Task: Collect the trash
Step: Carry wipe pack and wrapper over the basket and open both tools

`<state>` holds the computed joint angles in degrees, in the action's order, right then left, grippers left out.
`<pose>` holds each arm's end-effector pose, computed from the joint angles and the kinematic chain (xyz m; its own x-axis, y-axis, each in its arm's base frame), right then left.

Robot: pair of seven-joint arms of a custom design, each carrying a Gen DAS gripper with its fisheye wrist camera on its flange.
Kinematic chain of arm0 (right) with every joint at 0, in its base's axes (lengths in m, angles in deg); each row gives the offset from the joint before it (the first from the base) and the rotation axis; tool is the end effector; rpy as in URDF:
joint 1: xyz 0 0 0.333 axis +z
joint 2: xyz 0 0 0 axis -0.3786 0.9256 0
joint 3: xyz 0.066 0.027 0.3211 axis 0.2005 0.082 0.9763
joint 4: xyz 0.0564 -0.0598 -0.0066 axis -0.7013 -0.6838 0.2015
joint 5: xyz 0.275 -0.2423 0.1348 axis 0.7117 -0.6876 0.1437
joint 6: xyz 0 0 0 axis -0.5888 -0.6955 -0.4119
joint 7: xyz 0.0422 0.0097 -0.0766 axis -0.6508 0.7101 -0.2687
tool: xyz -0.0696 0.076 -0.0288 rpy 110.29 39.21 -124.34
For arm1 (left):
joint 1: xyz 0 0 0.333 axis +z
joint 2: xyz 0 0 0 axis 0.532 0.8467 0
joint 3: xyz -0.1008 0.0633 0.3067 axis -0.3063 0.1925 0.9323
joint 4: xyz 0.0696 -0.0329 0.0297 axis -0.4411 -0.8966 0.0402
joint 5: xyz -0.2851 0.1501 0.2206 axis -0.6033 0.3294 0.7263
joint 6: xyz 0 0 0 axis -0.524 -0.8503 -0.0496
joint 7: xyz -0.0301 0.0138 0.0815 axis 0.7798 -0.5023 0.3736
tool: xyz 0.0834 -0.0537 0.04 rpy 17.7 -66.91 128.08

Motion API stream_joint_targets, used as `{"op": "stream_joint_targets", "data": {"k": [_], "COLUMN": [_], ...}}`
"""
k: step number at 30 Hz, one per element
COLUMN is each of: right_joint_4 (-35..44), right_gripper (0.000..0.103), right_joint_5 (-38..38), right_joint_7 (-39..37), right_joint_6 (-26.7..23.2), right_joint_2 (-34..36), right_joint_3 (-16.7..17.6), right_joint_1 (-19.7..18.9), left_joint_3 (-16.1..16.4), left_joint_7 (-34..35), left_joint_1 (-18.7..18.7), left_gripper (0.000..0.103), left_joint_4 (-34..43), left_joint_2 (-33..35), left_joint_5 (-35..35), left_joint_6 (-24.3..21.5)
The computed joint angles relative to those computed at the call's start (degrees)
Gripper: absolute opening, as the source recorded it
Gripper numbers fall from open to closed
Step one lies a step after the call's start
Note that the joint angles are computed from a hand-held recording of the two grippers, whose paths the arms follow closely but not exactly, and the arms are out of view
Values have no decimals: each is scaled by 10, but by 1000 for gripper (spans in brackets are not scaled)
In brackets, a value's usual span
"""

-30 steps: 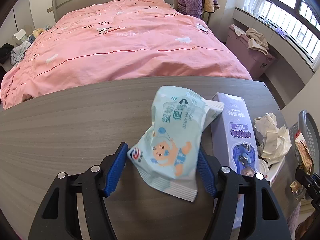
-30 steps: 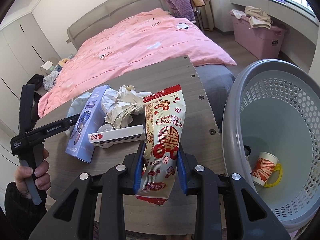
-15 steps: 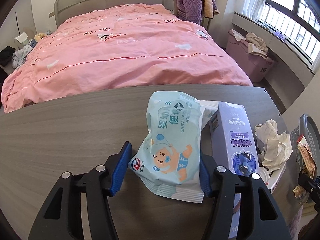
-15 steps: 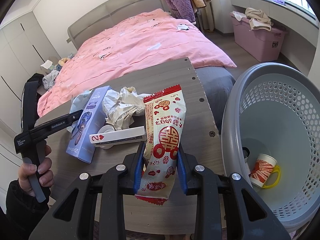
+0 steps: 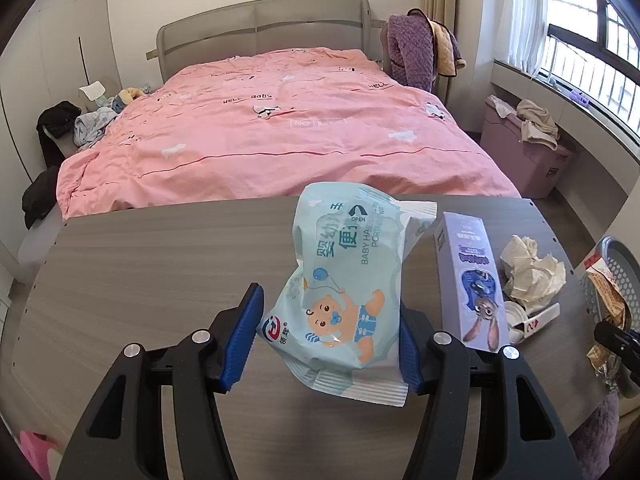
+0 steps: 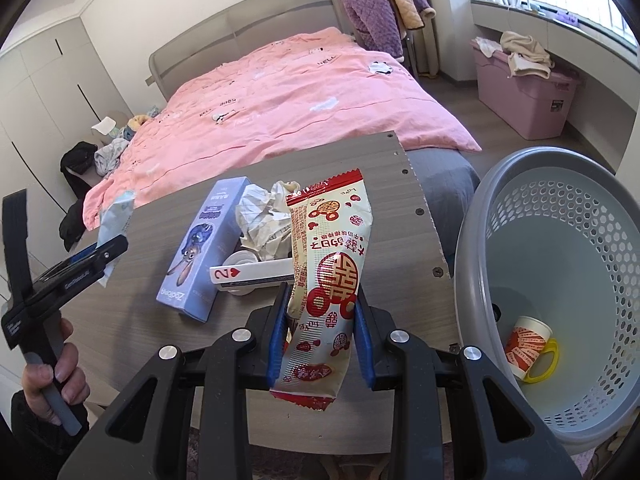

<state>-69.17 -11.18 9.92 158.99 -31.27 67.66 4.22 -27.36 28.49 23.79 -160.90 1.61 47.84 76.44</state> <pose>0.4248 0.1748 0.4745 0.2421 -0.9279 -0.2835 -0.8028 -0.0274 -0.5957 0.4014 -0.2445 0.4861 0.2378 -0.9710 -0.0235 -0.7223 -0.1606 -0.6727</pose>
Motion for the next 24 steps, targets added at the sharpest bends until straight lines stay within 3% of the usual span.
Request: {"op": "stream_joint_targets", "data": {"k": [11,24], "right_joint_4": [-53,-120], "right_gripper": [30,32], "right_joint_5": [-32,-113], "right_joint_7": [25,83], "right_joint_6": [12,0], "right_joint_2": [-74,-179], "right_joint_3": [4,-11], "right_joint_1": [-12,-92], "left_joint_3": [-42,-65], "left_joint_7": [-15,-30], "left_joint_1": [-37,-86], "left_gripper": [58,58], "left_joint_4": [7,115], "left_joint_2": [-31,78], "left_joint_5": [-18,22], "left_joint_6": [15,45]}}
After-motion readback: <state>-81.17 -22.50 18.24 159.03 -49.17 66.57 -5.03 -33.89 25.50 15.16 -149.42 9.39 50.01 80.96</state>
